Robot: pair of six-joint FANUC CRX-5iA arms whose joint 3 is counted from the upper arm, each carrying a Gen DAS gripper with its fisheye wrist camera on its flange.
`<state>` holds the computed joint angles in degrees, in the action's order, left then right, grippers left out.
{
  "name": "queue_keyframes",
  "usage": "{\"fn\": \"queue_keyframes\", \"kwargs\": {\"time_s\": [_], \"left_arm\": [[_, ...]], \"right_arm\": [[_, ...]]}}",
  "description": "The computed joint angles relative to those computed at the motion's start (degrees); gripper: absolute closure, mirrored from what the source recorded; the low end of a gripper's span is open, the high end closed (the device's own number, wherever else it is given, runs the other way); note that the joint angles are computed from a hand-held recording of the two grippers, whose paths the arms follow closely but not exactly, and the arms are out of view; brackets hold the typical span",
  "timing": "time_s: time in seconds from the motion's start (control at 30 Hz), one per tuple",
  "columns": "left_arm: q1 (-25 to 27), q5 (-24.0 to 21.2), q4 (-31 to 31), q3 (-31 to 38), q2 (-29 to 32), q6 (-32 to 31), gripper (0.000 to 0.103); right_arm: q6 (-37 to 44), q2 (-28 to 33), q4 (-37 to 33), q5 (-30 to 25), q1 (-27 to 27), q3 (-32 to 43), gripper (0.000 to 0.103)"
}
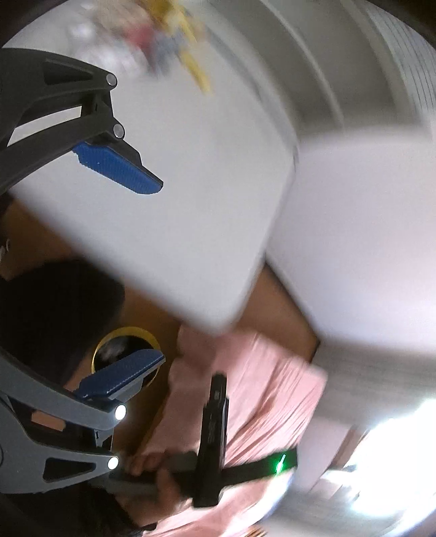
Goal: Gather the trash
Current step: 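Swing both grippers back toward the desk, then grasp the grey sock with the right gripper while the left grasps the white plastic ring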
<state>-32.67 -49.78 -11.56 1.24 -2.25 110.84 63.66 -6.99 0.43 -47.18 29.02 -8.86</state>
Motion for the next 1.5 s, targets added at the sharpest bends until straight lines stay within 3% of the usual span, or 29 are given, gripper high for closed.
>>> {"fn": "queue_keyframes", "kwargs": {"time_s": [0.17,0.3,0.43,0.63,0.7,0.83,0.93,1.13,1.37,1.47,1.5], "left_arm": [[7.4,-7.2,-8.3,-8.5,-13.2,10.2,0.012],[14.6,-12.3,-10.0,-14.6,-21.8,11.5,0.012],[23.9,-14.3,-7.5,-19.5,-27.6,7.9,0.012],[38.8,-10.0,3.8,-27.5,-33.2,-4.8,0.012],[39.1,-8.6,4.1,-27.9,-31.9,-5.5,0.012],[38.3,-6.8,4.1,-27.4,-29.0,-6.0,0.012],[37.4,-6.9,2.9,-25.9,-26.2,-4.9,0.012],[38.2,-4.6,4.5,-25.1,-23.1,-8.0,0.012],[38.2,-4.4,3.8,-23.9,-20.3,-7.3,0.013],[36.9,-4.9,1.1,-22.7,-19.6,-5.8,0.025],[36.2,-5.2,-0.1,-22.2,-19.4,-5.0,0.035]], "right_arm": [[11.0,7.1,-7.7,-1.9,8.9,12.7,0.033],[18.9,16.6,-12.8,-6.9,14.8,26.1,0.033],[22.0,25.5,-13.2,-11.3,19.2,37.3,0.033],[21.9,35.8,-12.2,-17.3,21.5,50.0,0.035],[21.2,38.5,-12.0,-18.9,22.0,53.4,0.037],[21.1,41.7,-12.8,-21.8,21.7,57.8,0.055],[21.7,41.5,-12.8,-20.9,21.9,57.1,0.08],[22.9,39.0,-12.6,-18.5,21.8,53.8,0.081],[23.1,36.4,-12.9,-17.2,21.0,51.0,0.081],[23.1,34.3,-12.8,-16.3,20.6,48.5,0.081],[22.9,33.4,-12.5,-15.8,20.4,47.3,0.081]]}}
